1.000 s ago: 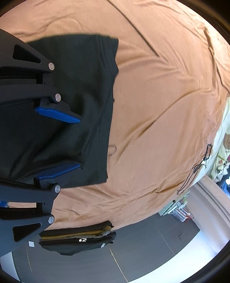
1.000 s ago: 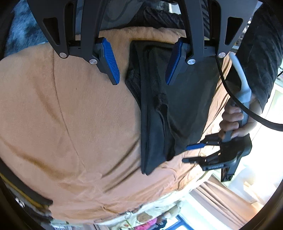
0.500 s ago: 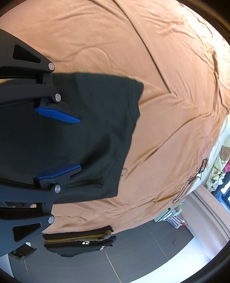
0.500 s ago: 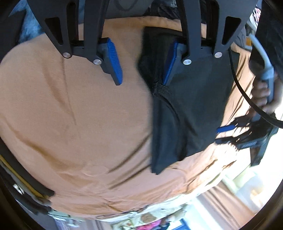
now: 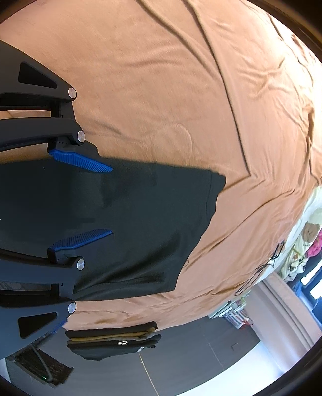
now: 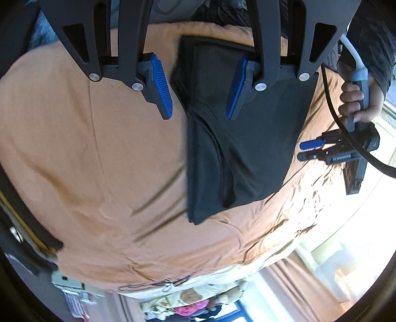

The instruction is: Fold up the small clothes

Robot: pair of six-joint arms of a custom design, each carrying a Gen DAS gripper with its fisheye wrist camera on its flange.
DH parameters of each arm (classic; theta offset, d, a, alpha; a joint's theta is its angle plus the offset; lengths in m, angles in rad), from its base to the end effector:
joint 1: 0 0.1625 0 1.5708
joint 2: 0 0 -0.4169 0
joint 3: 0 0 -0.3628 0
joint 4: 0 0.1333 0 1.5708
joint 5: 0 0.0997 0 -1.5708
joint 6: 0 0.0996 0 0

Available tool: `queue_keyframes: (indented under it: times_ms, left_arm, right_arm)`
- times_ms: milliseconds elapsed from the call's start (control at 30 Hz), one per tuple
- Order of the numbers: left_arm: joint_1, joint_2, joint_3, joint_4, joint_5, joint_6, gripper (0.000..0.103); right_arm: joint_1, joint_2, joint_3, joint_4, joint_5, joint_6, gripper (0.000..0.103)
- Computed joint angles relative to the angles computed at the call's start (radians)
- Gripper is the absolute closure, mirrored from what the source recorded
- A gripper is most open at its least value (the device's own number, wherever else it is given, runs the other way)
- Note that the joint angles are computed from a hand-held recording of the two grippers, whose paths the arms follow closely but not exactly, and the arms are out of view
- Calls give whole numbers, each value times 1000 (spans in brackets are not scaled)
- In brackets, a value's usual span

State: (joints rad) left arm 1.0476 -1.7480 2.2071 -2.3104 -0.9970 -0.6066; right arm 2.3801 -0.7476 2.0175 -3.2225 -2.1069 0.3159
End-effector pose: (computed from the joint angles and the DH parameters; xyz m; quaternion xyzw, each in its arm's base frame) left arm -0.0229 -0.4147 0.3593 -0.0791 0.9472 -0.2632 0.1649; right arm 0.4460 -0.3113 0.0571 0.1825 -0.9304 0.2935 0.1224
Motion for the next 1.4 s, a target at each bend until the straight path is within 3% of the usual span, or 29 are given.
queue_keyframes:
  times_ms: [433, 567, 800, 967, 1200, 1400]
  left_arm:
    - [52, -67, 43, -15, -40, 16, 53]
    - [63, -68, 50, -38, -55, 34, 65]
    - [74, -70, 56, -56, -63, 37, 69]
    - [94, -63, 60, -78, -87, 43, 73]
    - [111, -54, 67, -89, -100, 52, 73]
    - [102, -62, 76, -86, -96, 43, 73]
  right_arm:
    - [-40, 127, -301, 223, 57, -166, 60]
    - [-52, 183, -403, 294, 53, -200, 64]
    - [-74, 276, -560, 413, 56, -234, 66]
    - [-83, 354, -685, 514, 14, -251, 66]
    - [-70, 444, -811, 576, -139, -296, 72]
    - [-63, 465, -844, 605, -200, -225, 72]
